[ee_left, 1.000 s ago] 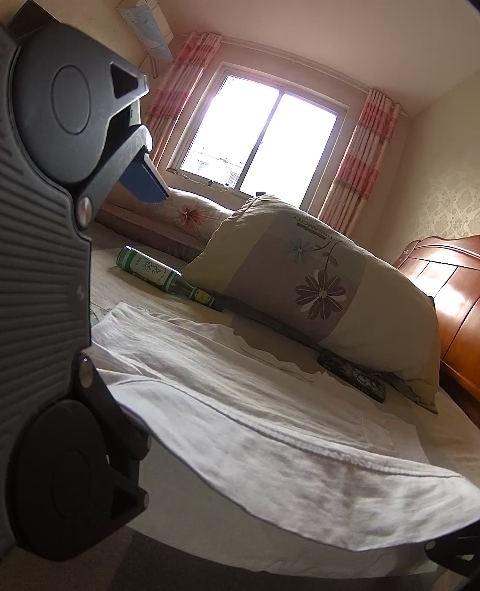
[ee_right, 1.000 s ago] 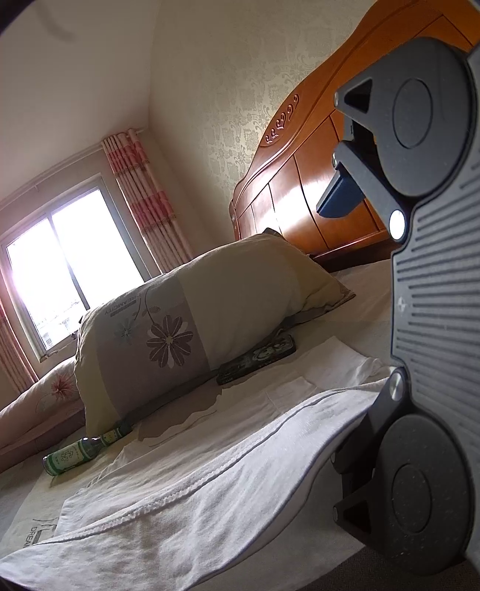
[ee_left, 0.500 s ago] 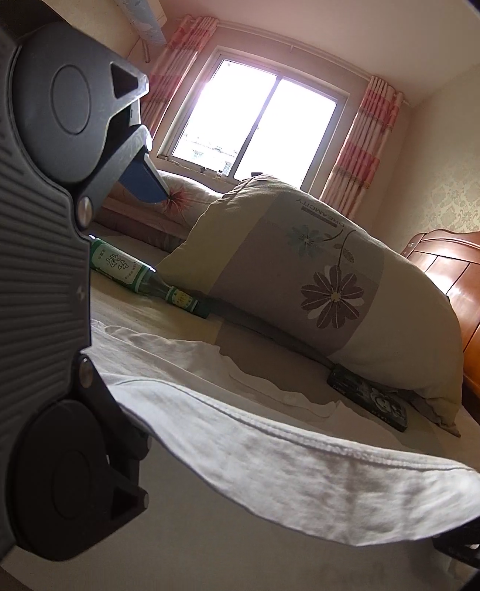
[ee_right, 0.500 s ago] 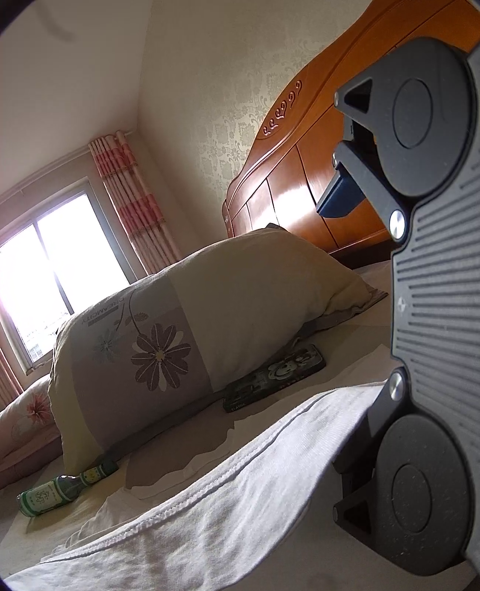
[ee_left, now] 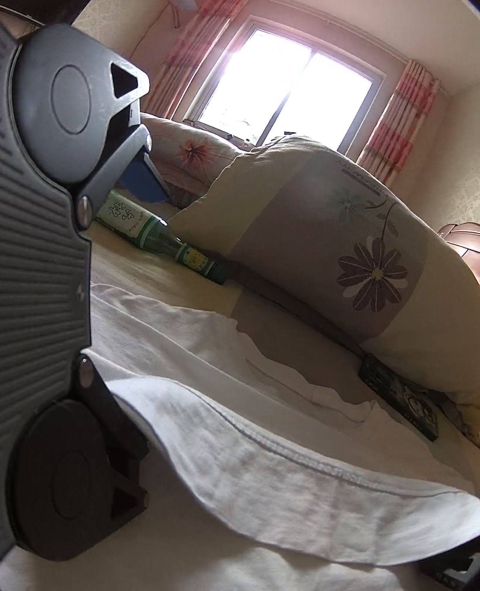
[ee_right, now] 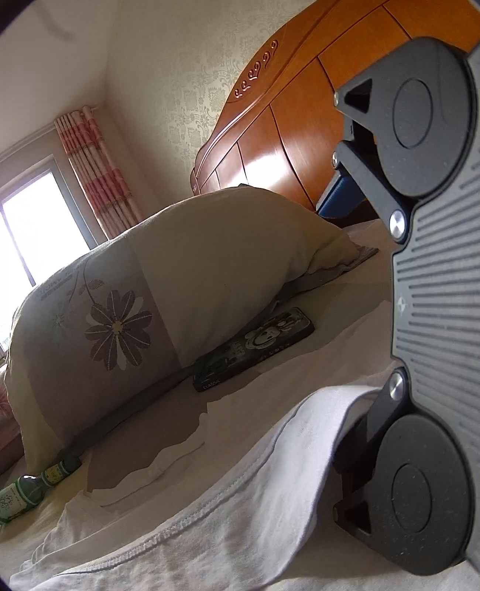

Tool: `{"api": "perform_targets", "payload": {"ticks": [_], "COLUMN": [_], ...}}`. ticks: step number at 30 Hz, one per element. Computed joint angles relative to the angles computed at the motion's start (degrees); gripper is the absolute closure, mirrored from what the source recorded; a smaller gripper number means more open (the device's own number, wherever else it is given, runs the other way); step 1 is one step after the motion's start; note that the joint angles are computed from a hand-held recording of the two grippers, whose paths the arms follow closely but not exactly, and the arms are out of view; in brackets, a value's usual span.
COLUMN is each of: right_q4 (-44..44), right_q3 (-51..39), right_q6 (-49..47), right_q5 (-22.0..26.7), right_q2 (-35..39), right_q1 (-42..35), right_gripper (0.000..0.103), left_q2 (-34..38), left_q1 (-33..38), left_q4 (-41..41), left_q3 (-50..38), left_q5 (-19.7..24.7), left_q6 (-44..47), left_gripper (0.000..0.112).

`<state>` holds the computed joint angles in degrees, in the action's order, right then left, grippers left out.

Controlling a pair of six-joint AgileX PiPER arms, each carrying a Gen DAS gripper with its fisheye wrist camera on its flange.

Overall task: Fold clothes
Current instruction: 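Lay the folded shirt down and open both tools, withdrawing them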

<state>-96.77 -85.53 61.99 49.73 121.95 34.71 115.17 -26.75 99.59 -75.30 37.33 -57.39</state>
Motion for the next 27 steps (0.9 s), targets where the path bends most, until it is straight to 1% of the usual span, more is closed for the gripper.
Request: {"api": "perform_targets", "payload": {"ticks": [2,4,5,6,8,10,13,15,17,18,20,21,22,23,24,25,26,27], "right_q4": [1.4,3.3,4.5,5.6,6.0,6.1,9.2,14.1,21.8,26.3,36.1,40.5,44.2,46.7,48.5,49.4,49.8,51.0], "right_q3": [4.0,8.3,10.2,11.3,11.8,10.6,6.0,0.9,-6.4,-9.7,-16.4,-19.4,-22.0,-23.2,-23.6,-23.3,-22.0,-20.2], "right_q6": [0.6,1.6,2.2,2.7,3.4,3.0,-0.9,-6.7,-15.7,-20.1,-28.3,-31.8,-34.6,-36.1,-37.2,-37.4,-37.2,-37.7], "right_q5": [-1.1,-3.9,-5.9,-7.7,-9.3,-11.2,-15.3,-17.7,-18.9,-19.3,-19.7,-19.2,-19.0,-19.2,-19.7,-20.3,-21.6,-23.2], "right_q2": [-3.6,-7.6,-9.5,-10.9,-11.8,-11.7,-10.5,-8.1,-4.3,-2.6,0.5,1.8,2.8,3.1,3.0,2.4,1.3,-0.2], "right_q1": [0.3,0.1,-0.4,-1.1,-2.4,-3.8,-6.3,-8.1,-10.0,-10.8,-12.6,-13.3,-14.1,-14.7,-15.3,-15.6,-16.0,-16.4], "right_gripper": [0.000,0.000,0.000,0.000,0.000,0.000,0.000,0.000,0.000,0.000,0.000,0.000,0.000,0.000,0.000,0.000,0.000,0.000], "left_q2": [-3.2,-6.1,-7.2,-7.8,-8.9,-9.0,-7.0,-4.6,-1.2,0.8,4.5,6.7,9.1,10.4,10.4,9.6,8.9,8.5], "left_q1": [0.2,0.8,1.4,2.0,3.2,5.5,9.4,12.0,14.4,15.4,17.8,19.1,20.6,21.9,22.7,24.0,25.2,26.7], "left_q4": [-0.5,-0.7,-2.0,-5.2,-16.4,-27.9,-45.0,-56.5,-68.0,-73.7,-85.1,-90.9,-96.6,-101.1,-104.3,-109.8,-115.5,-121.3], "left_q3": [3.3,6.0,6.5,5.9,3.6,0.2,-5.9,-10.6,-17.0,-20.9,-28.5,-33.1,-38.1,-40.8,-41.1,-39.9,-39.2,-39.7], "left_q5": [-1.4,-3.6,-4.8,-6.0,-7.8,-10.6,-13.9,-14.8,-13.2,-11.3,-6.5,-3.2,0.3,2.3,2.6,1.6,1.5,3.0], "left_q6": [0.6,1.0,2.0,4.1,13.2,22.6,36.6,45.4,52.3,55.4,62.5,66.0,69.4,71.9,73.5,77.3,80.4,82.4], "left_gripper": [0.010,0.010,0.010,0.010,0.010,0.010,0.010,0.010,0.010,0.010,0.010,0.010,0.010,0.010,0.010,0.010,0.010,0.010]}}
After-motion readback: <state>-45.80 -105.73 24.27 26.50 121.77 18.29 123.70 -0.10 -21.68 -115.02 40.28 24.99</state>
